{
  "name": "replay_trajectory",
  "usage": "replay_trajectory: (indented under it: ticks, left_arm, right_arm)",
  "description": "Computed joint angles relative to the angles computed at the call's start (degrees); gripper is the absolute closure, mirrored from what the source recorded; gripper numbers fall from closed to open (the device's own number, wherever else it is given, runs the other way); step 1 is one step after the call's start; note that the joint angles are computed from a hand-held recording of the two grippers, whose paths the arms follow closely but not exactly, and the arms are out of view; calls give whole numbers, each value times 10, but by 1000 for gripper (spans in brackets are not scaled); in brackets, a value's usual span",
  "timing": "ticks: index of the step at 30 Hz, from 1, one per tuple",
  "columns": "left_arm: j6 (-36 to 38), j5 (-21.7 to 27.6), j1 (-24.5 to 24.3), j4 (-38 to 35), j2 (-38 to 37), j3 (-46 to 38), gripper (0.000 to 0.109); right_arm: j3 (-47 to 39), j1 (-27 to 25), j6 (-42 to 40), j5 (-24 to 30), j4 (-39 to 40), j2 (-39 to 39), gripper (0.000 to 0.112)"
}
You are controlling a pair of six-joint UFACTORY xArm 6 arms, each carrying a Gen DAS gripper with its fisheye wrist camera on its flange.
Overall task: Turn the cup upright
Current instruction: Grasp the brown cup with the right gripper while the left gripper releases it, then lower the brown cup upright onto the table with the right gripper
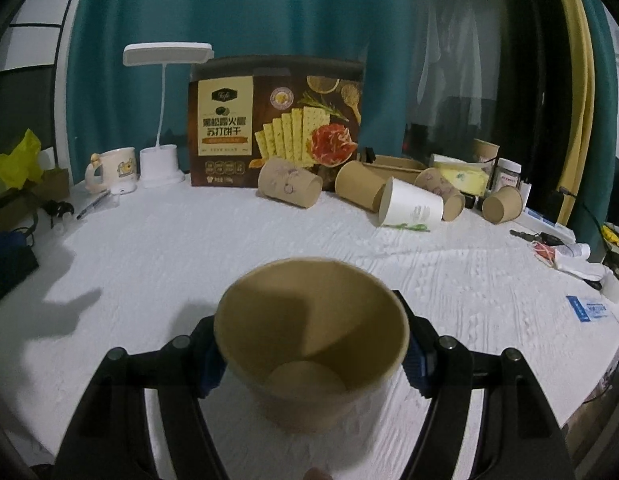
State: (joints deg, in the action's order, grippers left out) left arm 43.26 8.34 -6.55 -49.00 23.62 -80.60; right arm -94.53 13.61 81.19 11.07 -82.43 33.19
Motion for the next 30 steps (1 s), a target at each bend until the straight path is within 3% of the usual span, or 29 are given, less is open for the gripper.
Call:
replay_trajectory:
  ticks: [18, 24, 30]
  left_arm:
    - [94, -8, -27, -73, -51, 54, 22]
    - [206, 14, -39, -177, -70, 57, 22]
    - [232, -1, -61, -171, -73, 55, 21]
  right_arm:
    - [192, 11, -28, 2, 97, -148, 37]
    - [267, 10, 5, 29, 108, -216, 37]
    - [325, 1, 18, 55, 138, -279, 37]
